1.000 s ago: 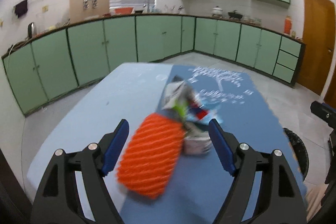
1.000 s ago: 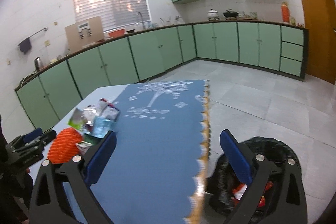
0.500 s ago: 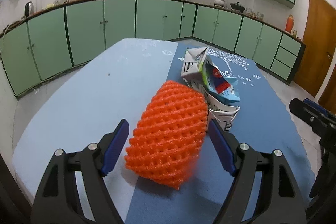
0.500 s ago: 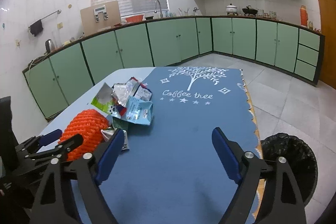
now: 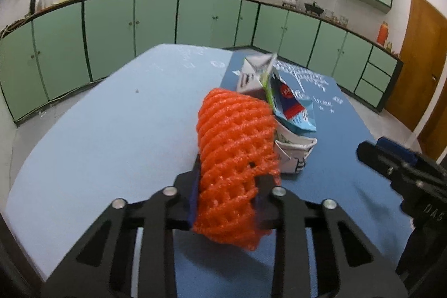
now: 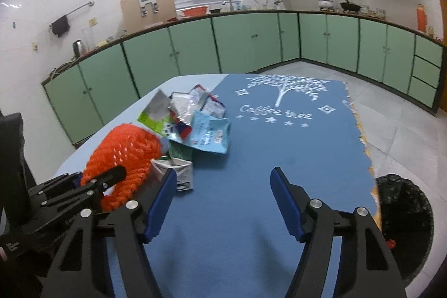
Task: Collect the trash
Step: 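Grasp the orange foam net with the left tool while the right tool grasps the folded carton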
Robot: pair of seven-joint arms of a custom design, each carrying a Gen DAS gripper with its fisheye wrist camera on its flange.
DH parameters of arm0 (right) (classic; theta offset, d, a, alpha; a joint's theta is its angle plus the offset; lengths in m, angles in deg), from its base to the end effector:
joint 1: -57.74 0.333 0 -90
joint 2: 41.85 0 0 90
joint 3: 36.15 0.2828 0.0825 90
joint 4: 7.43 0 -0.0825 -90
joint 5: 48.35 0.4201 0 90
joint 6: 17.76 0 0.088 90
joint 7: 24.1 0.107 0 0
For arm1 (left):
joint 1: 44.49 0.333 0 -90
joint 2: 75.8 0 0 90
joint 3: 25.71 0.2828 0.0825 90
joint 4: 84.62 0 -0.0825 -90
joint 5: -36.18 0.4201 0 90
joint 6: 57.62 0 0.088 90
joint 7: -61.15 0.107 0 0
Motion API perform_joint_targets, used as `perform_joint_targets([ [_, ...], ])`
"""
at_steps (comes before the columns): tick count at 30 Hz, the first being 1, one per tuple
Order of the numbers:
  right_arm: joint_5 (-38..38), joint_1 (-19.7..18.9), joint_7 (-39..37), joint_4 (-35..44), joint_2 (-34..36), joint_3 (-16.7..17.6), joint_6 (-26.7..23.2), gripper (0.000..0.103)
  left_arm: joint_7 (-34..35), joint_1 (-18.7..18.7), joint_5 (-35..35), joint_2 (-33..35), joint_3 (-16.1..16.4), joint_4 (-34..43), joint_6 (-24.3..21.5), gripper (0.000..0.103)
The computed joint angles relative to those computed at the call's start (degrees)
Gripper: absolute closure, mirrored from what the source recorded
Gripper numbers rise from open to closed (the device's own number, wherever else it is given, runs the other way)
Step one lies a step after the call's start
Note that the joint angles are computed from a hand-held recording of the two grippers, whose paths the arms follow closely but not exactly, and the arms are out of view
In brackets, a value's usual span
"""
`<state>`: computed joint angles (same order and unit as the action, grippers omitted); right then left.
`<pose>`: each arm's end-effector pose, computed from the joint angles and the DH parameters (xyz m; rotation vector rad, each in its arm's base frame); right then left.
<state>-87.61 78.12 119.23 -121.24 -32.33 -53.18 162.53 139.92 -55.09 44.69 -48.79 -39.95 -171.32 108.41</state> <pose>0.6453 0.1015 0.4369 -1.4602 1.7061 -0.7652 0.6969 -0.2939 0.4674 -1.4965 1.9910 -1.1064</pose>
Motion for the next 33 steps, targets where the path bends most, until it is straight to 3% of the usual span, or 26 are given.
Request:
perform_joint_targets([
  [6, 18.5, -8.4, -18.2, 2.3, 3.0, 11.7, 0.0, 0.035, -11.7, -5.3, 8.5, -3.3, 8.5, -3.1, 5.0, 0.081],
  [11, 25.9, -9.4, -25.6, 5.8, 5.8, 14.6, -1.7, 0.035, -20.7, -7.0, 15.9, -2.8, 12.4, -1.0, 3.6, 0.081],
  [23, 38.3, -6.7, -36.1, 14.2, 11.8, 13.7, -8.2, 0.035, -23.6, -4.1, 18.6, -1.5, 9.4, 0.8, 1.7, 0.081],
  [26, 41.8, -7.3, -39.1, 16.2, 13.2, 14.6, -9.9, 0.041, -21.7, -2.7, 17.0, -0.7, 8.0, 1.8, 1.1, 0.081],
  [29, 45.1, -8.3, -42.2, 19.0, 14.9, 16.0, -12.5, 0.053, -21.1, -2.6, 16.3, -0.5, 7.8, 2.0, 0.9, 0.081],
  [33, 48.4, -9.0, -45.8, 20.1, 15.7, 17.2, -13.0, 0.056, -20.6, -2.7, 15.8, -0.2, 7.9, 2.4, 0.7, 0.081],
])
